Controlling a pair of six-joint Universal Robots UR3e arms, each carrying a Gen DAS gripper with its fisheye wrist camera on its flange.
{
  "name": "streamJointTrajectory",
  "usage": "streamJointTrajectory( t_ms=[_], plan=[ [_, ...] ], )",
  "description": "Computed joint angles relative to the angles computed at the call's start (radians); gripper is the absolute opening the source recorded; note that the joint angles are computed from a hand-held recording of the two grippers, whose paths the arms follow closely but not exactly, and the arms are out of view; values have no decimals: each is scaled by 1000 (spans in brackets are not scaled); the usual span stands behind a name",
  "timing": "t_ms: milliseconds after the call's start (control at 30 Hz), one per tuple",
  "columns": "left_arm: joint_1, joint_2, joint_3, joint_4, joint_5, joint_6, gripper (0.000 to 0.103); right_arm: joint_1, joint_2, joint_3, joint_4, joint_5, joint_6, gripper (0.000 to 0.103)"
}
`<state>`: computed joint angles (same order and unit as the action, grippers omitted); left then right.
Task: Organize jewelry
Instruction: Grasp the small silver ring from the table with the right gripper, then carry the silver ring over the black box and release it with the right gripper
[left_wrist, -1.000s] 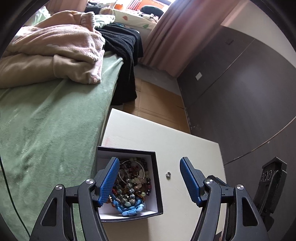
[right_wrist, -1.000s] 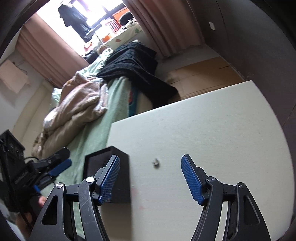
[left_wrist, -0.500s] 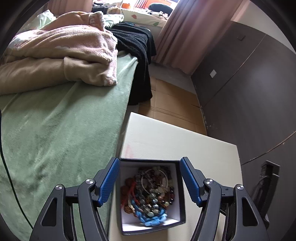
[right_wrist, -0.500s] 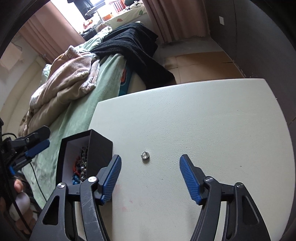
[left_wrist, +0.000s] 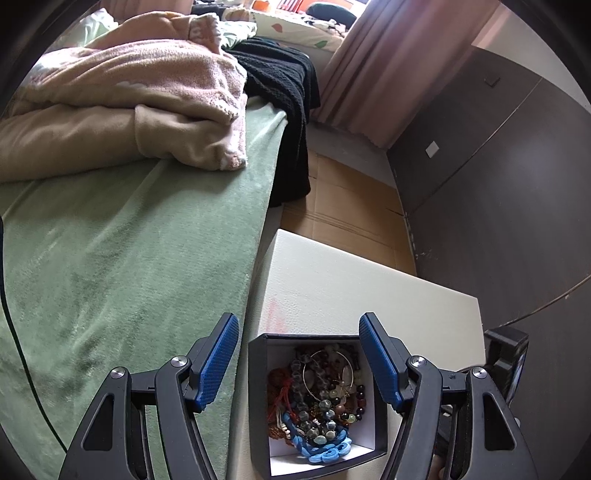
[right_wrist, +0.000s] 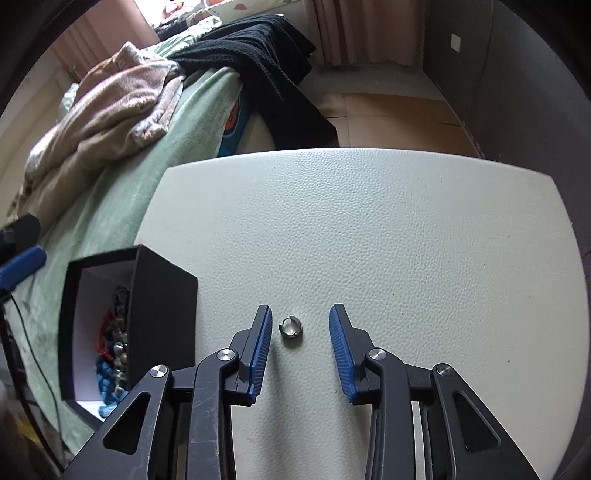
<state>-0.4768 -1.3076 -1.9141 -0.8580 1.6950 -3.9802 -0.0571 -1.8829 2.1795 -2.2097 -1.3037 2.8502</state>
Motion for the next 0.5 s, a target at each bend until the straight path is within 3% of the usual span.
streamJointTrajectory(
  t_ms=[133,167,233,500],
  plan=[
    [-4,15,-3,-2,2,-7,69,88,22,6,-78,-107,8,26],
    [-5,19,-5,-3,4,-10,69,95,19,15,-93,-107,-2,18],
    [-7,28,-9,-8,6,-12,69,87,9,24,-94,-91,-23,15],
    [-21,81,-27,-36,14,-29,69,-120,-224,30,154,138,-135,14]
  ],
)
